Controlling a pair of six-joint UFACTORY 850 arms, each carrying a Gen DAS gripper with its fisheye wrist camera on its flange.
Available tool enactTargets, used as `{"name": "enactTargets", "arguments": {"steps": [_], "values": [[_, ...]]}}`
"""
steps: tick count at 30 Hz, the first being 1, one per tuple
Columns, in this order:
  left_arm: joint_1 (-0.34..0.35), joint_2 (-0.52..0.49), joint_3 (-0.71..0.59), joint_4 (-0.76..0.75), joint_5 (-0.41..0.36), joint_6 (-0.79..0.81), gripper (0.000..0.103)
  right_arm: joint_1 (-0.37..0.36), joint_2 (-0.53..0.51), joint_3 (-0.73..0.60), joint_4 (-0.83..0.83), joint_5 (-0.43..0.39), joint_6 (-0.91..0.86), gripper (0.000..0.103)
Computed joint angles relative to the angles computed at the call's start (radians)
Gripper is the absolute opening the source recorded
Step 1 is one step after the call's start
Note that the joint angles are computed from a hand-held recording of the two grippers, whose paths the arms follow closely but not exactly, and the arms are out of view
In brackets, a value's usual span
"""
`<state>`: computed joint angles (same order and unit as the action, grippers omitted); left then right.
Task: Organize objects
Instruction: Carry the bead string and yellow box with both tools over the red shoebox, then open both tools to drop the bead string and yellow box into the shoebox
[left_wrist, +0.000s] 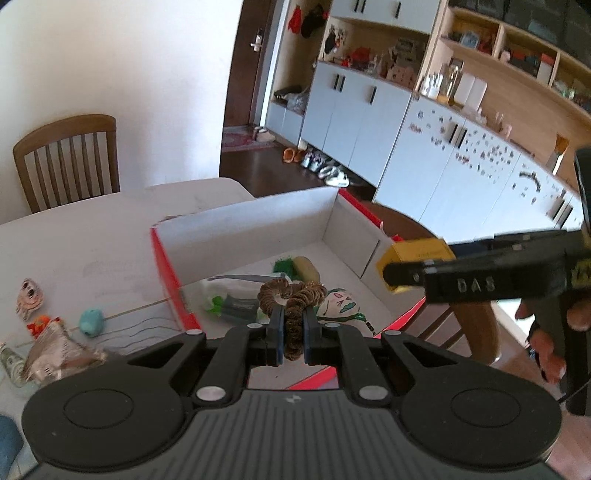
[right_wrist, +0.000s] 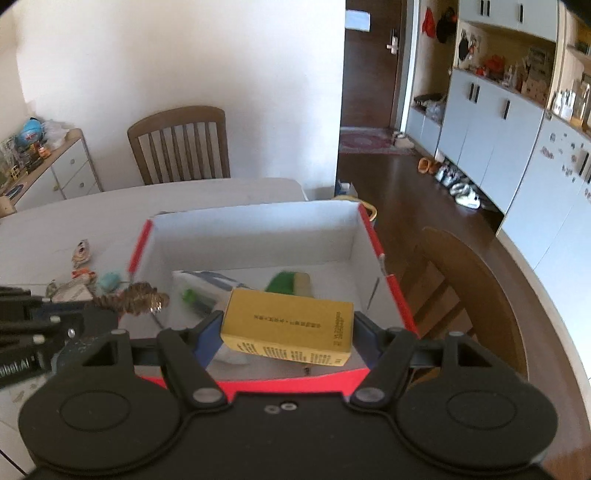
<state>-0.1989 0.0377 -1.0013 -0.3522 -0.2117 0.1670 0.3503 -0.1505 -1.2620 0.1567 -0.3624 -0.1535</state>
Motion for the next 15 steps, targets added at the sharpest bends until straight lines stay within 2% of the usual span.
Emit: {"name": "enactTargets", "arguments": {"steps": [3, 7, 15], "values": [[-0.031, -0.058, -0.039, 0.212, 0.003, -0.201, 0.009, -0.008, -0.039, -0.023, -0.028, 0.017, 0.009, 0.071], [-0.05, -0.125, -0.089, 0.333, -0.023, -0.329, 0.009, -0.015, -0.113, -0.085, 0.015, -0.009, -0.049, 0.071], [-0.049, -0.236, -0.182, 0.348, -0.101, -0.364, 0.009, -0.023, -0.262, -0.214, 0.041, -0.11, -0.079, 0.071]]}}
